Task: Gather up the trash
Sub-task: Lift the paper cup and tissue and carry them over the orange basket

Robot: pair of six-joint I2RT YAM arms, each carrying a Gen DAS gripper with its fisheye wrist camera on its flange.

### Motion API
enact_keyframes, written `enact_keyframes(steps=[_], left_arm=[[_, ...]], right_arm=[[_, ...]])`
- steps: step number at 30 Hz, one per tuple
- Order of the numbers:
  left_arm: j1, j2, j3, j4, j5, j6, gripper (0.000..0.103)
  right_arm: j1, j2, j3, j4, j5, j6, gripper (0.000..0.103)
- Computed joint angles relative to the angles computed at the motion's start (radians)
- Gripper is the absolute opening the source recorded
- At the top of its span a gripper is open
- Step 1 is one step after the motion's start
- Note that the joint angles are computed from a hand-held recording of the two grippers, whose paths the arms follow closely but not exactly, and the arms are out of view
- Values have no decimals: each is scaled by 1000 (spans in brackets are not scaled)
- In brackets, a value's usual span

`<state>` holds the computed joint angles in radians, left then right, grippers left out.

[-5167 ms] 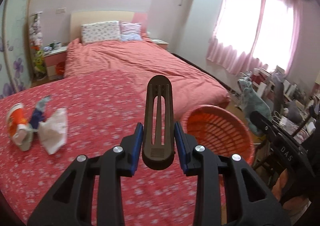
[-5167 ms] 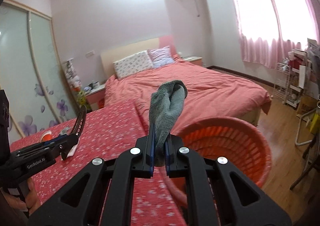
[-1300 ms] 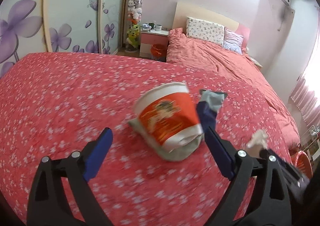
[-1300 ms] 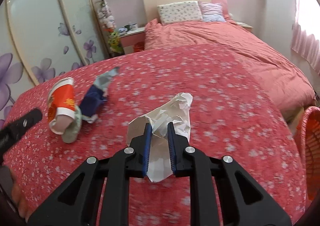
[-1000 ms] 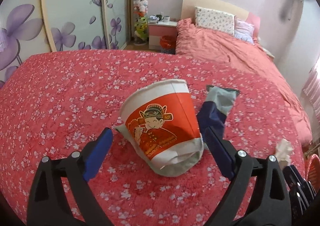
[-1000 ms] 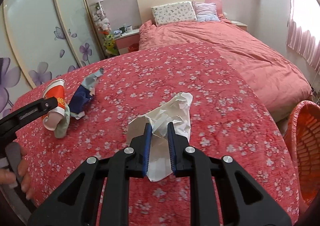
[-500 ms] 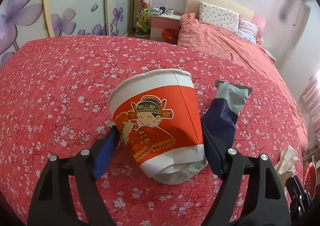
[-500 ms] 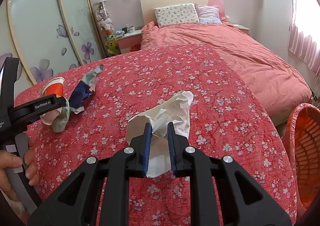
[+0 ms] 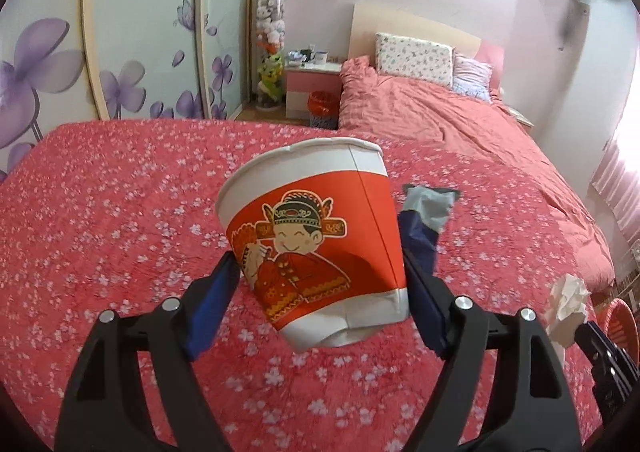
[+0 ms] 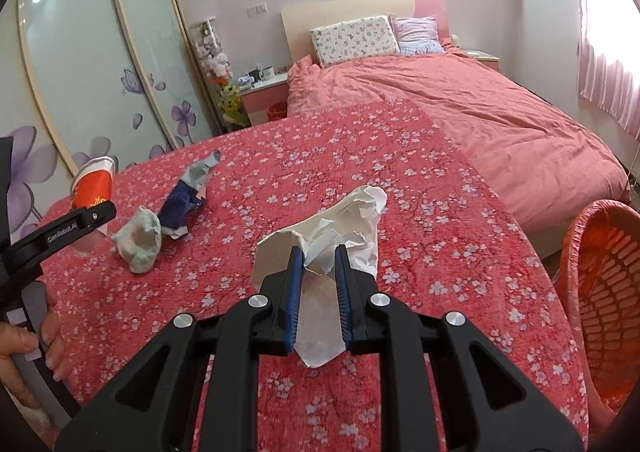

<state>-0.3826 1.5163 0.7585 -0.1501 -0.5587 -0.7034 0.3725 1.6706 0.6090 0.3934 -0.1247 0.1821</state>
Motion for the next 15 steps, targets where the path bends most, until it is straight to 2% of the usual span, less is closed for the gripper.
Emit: enact_keyframes(steps=[7,15], left_arm=[[-102,-87,7,-66,-33,-3,77],[-234,-74,70,-104,-74,-23,77]], right_arm=[[-49,-130,-69,-12,-18,0,17],[-124,-282,-133,-45,-36,-14,17]])
